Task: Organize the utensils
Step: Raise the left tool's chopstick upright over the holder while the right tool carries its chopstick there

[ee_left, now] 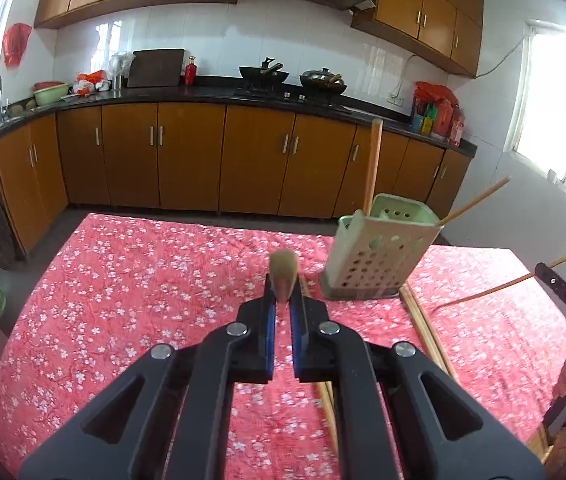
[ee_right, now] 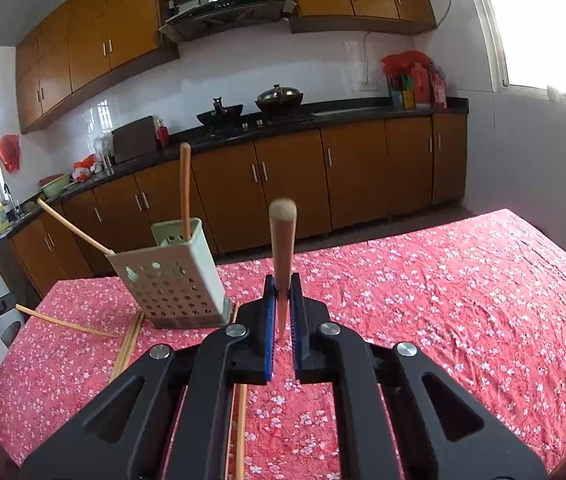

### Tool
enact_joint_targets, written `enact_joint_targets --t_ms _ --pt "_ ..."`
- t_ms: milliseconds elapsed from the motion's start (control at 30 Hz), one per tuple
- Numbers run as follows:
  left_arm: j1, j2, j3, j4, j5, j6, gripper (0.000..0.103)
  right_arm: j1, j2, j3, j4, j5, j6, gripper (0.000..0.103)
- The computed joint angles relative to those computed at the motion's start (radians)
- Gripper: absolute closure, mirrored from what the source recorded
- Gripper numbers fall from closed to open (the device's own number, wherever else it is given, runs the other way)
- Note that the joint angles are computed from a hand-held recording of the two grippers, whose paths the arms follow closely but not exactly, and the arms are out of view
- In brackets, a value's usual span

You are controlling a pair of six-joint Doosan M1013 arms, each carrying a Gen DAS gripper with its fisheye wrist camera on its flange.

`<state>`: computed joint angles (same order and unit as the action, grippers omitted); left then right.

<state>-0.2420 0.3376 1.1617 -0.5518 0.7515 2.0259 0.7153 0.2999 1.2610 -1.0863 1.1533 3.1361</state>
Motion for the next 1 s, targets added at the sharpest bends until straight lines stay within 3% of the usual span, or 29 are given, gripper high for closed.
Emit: enact_joint_targets --t_ms 100,267,400,500,600,767,1000 --pt "0.008 0.003 -0.032 -0.074 0.059 0.048 0.096 0.005 -0.003 -0.023 -0.018 -0.027 -0.006 0.096" --pt "0.008 -0.001 -0.087 -0.18 0.138 0.14 0.096 -0.009 -0.031 -0.034 -0.042 -0.169 0.022 0.096" --pt "-0.009 -0.007 -0.122 -0.219 0.108 0.184 0.096 -0.02 -0.036 -0.054 -0.083 -0.248 0.052 0.096" --pt "-0.031 -0.001 -0.151 -0.203 0.054 0.167 0.096 -0.023 -0.015 -0.094 -0.123 -0.249 0.045 0.096" --pt "-0.057 0.036 -0.219 -0.151 0.053 0.125 0.096 -0.034 0.019 -0.149 -0.115 -0.245 -0.005 0.096" --pt "-0.096 0.129 -0.368 0.025 0.166 0.0 0.096 -0.063 0.076 -0.236 -0.001 -0.213 -0.142 0.096" --pt "-0.126 0.216 -0.49 0.113 0.268 -0.053 0.095 -0.09 0.123 -0.301 0.136 -0.183 -0.252 0.096"
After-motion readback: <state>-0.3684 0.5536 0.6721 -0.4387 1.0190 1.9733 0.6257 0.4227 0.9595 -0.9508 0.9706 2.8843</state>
